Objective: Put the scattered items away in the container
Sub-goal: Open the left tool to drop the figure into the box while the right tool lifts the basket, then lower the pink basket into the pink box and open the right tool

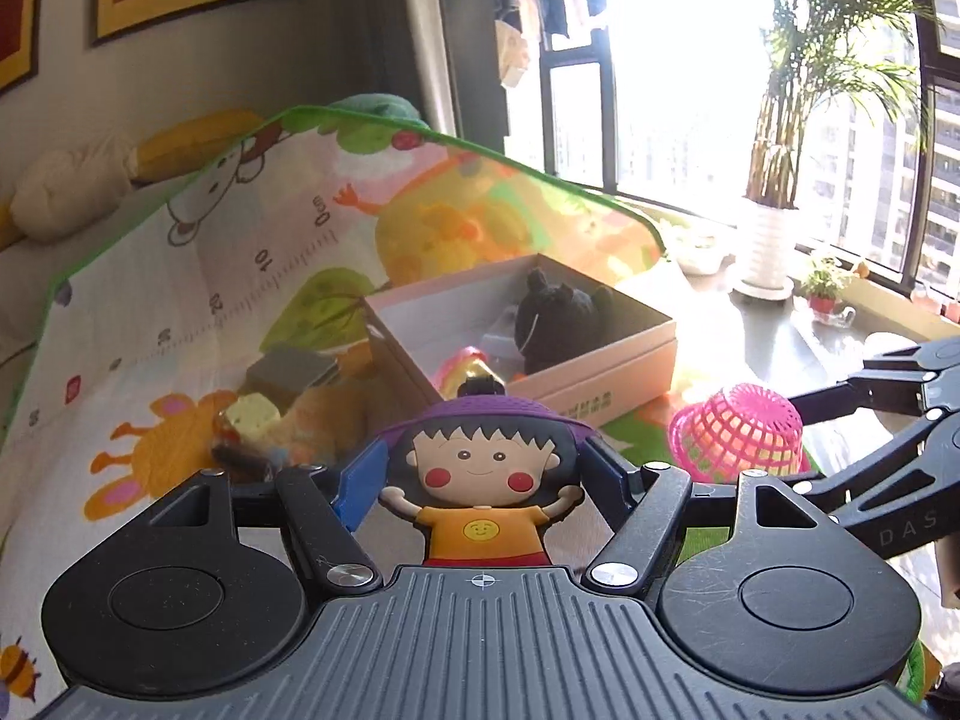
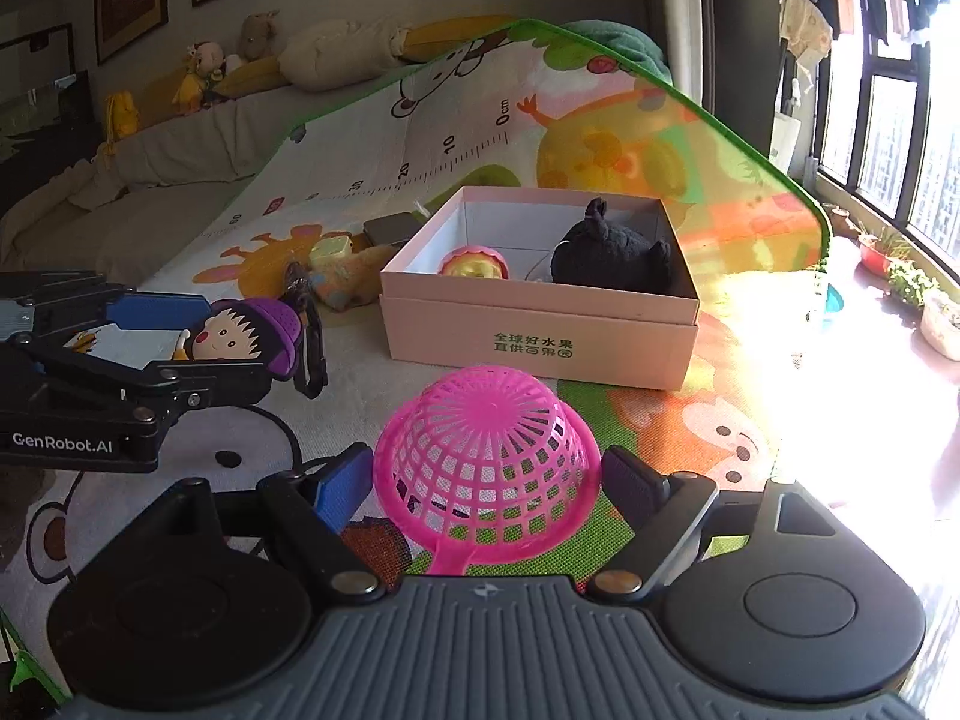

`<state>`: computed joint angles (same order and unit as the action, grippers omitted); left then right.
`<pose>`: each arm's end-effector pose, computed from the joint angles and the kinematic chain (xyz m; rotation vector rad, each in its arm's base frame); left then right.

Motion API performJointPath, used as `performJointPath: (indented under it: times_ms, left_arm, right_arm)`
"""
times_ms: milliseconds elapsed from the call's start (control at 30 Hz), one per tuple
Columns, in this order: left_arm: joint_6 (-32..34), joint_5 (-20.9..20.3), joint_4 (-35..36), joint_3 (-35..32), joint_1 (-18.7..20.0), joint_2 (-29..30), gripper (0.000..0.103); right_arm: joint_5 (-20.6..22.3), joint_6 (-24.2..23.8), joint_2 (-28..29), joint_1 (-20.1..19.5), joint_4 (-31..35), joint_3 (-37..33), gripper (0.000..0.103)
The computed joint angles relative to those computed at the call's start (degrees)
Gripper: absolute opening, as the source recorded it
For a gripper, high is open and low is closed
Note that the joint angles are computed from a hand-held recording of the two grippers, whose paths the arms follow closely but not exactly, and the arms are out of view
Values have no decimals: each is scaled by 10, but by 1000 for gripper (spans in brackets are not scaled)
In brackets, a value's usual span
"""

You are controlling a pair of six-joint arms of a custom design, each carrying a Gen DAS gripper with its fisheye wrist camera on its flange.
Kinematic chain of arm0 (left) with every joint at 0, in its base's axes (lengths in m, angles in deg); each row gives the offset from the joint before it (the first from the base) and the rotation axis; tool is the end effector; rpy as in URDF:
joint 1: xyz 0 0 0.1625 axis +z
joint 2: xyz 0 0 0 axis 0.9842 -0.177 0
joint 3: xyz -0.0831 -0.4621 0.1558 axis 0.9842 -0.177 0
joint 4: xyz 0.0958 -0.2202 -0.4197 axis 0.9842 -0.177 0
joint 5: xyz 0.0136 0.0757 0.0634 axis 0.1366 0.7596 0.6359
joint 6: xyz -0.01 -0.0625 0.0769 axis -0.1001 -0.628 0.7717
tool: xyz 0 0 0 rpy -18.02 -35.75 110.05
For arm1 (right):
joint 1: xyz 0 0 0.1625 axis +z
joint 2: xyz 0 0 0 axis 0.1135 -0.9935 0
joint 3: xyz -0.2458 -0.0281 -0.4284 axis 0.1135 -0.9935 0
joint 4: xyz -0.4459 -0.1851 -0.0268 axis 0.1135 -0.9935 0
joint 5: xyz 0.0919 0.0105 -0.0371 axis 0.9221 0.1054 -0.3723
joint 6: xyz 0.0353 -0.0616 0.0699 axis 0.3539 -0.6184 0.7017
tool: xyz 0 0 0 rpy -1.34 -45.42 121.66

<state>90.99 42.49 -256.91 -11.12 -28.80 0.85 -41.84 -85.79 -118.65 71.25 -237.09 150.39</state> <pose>-0.3871 -0.7983 -0.0412 0.8680 2.1346 -1.1046 -0.0363 -0.7889 0.3236 0.8725 -2.3763 0.9204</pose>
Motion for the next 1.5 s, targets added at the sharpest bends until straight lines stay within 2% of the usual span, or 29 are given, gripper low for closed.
performJointPath:
  times_ms: [100,233,300,367,433,500,533,633,733,800,933,1133,1233,1300,1500]
  left_arm:
    - [29,-40,15,-88,10,29,76]
    - [49,-79,59,-225,25,85,76]
    - [39,-85,102,-306,33,123,76]
    - [1,-96,172,-385,45,158,76]
    - [-25,-100,223,-427,55,178,87]
    - [-25,-97,208,-394,60,165,90]
    - [-23,-99,188,-359,61,148,95]
    - [-10,-91,100,-219,62,84,97]
    - [-21,-67,51,-114,62,34,100]
    - [-54,-51,45,-57,64,5,101]
    - [-115,-20,40,31,69,-36,101]
    - [-187,-9,30,81,77,-60,102]
    - [-193,-15,8,93,75,-64,102]
    - [-192,-24,0,97,74,-67,103]
    - [-179,-49,-8,92,73,-66,103]
  right_arm:
    - [5,24,-6,3,45,-19,83]
    - [-7,26,-1,10,48,-38,83]
    - [-14,32,4,14,50,-50,83]
    - [-23,38,11,18,49,-62,83]
    - [-31,41,18,22,50,-73,83]
    - [-43,35,25,27,43,-81,83]
    - [-48,31,28,29,38,-84,83]
    - [-55,16,38,37,30,-100,83]
    - [-55,6,59,48,32,-138,83]
    - [-49,12,83,59,54,-183,83]
    - [-58,55,155,78,125,-305,83]
    - [-118,84,305,99,202,-533,84]
    - [-146,98,360,102,285,-628,87]
    - [-164,80,368,102,286,-632,87]
    - [-223,-65,330,96,162,-518,87]
